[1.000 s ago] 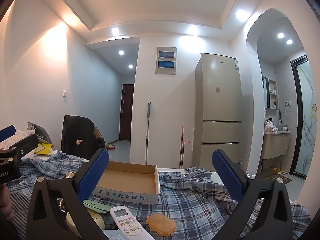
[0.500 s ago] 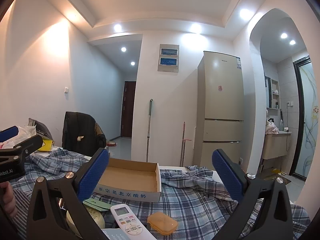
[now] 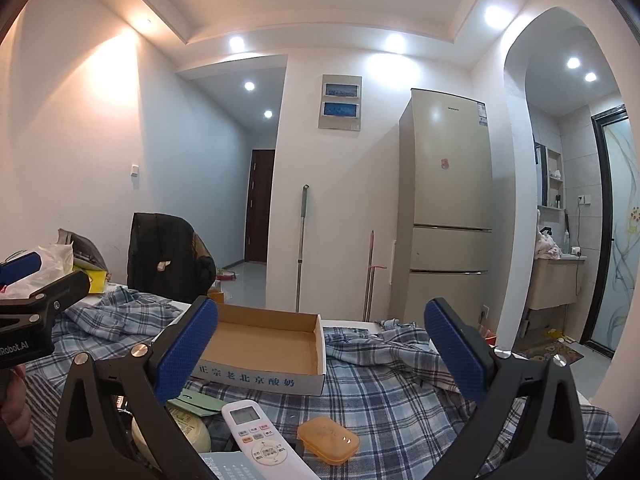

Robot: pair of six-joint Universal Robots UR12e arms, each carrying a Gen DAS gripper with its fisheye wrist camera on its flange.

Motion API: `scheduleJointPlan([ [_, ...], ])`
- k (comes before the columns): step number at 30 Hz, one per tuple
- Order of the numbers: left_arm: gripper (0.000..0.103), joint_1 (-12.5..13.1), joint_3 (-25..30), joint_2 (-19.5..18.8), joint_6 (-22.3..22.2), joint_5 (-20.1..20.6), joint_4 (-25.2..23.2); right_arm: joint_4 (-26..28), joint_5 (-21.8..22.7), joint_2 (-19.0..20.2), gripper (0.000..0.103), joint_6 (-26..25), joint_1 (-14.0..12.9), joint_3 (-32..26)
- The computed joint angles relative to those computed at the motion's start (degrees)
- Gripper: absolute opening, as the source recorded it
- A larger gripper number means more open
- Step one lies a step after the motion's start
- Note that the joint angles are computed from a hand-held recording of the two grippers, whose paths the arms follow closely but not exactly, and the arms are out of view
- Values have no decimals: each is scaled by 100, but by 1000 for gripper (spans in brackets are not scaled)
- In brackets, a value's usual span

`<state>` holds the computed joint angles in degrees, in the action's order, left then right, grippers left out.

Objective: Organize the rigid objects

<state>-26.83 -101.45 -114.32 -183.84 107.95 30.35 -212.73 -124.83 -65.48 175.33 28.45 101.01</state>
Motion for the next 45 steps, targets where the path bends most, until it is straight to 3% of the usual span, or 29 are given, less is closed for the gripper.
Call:
scheduleJointPlan([
  [11,103,-16,-9,7,8,72,143,-104,163,-11,103,-109,-4,15],
  [14,103,28,-46,209,-169,-66,-295,31,84,-72,103,-277,14,-41],
  [16,103,40,-95,428,-210,-147,-720,91,332,-238,103,-285,-26,30],
  [18,103,7,-126,651,-55,-113,-1247,231,819,-492,103,-85,-122,170],
  [21,103,-76,-221,875,-153,73,-1759,623,666,-724,103,310,-117,223],
  [23,103,-219,-225,901,-357,640,-1933,1105,563,-881,103,479,-118,280],
  [25,103,-302,-319,905,-299,724,-1661,1127,703,-957,103,604,-160,415],
  [27,103,-386,-321,876,-165,797,-1716,960,960,-975,103,694,-227,524],
  [29,103,-400,-277,885,-329,661,-2173,1082,877,-951,103,891,-234,501],
  [32,103,-292,-228,967,-1067,103,-3201,1435,1334,-1033,103,1104,-351,549],
  [34,103,-248,-219,966,-1372,-155,-3654,1711,1340,-1080,103,1175,-370,593],
  [39,99,-217,-43,798,-1319,-397,-4426,1957,1251,-1087,103,1313,-420,685],
  [41,98,-175,90,730,-1224,-725,-4709,2097,1311,-1075,103,1494,-462,675],
  [45,97,-65,441,594,-1147,-1084,-5741,2322,1434,-1079,103,1665,-514,711],
])
